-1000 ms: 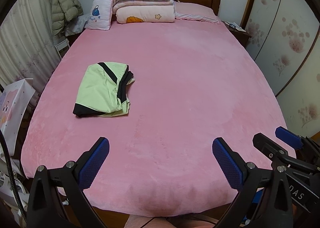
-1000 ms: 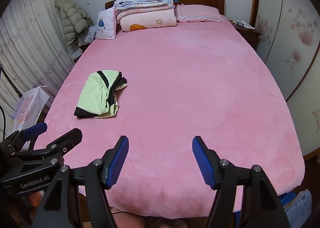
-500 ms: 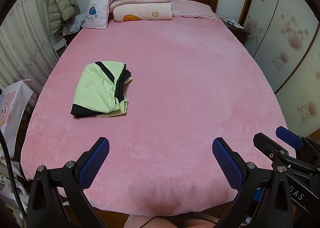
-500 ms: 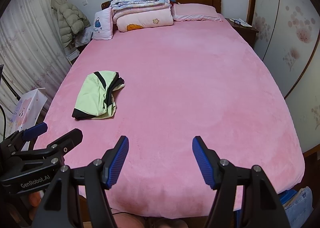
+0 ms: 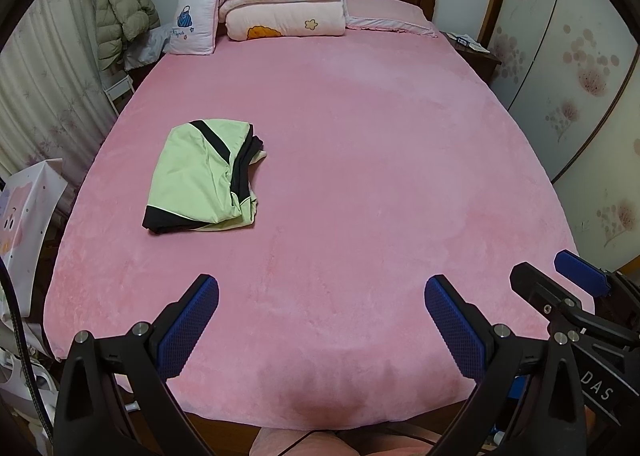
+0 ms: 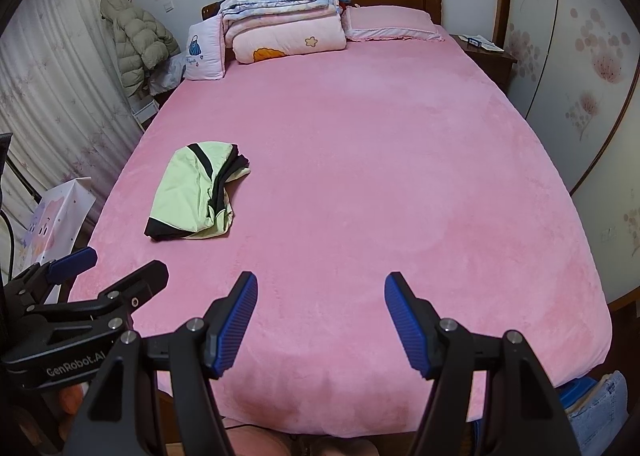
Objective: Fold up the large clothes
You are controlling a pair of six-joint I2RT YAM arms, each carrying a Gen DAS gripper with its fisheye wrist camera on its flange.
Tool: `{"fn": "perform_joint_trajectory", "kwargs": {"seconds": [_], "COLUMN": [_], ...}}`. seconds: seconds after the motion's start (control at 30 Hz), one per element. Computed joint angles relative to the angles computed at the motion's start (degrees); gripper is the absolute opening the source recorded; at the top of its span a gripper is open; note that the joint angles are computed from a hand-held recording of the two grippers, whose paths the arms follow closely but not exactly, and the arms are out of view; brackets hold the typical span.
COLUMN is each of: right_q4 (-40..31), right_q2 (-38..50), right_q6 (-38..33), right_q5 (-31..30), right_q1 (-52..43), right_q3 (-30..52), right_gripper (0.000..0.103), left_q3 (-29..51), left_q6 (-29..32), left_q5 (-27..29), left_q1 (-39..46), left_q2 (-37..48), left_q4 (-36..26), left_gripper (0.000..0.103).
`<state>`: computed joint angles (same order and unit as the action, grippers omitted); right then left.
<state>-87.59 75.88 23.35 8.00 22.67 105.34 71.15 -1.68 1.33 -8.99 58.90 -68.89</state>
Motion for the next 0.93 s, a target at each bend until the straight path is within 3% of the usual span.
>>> {"fn": "perform_joint_trajectory", "kwargs": {"seconds": [0.93], "right_q4": [0.0], "right_q2": [-0.5], "right_q6": [2.4], "right_q5": [1.3], "right_q1": [2.3], "right_q3": [-0.9], "right_gripper": [0.066], "left_q3": [-0.7], "left_q6": [0.9], "left_q5": [1.3], "left_q1": [1.2], "left_q2": [-1.1], "left_q4": [-1.1], "left_gripper": [0.102]}}
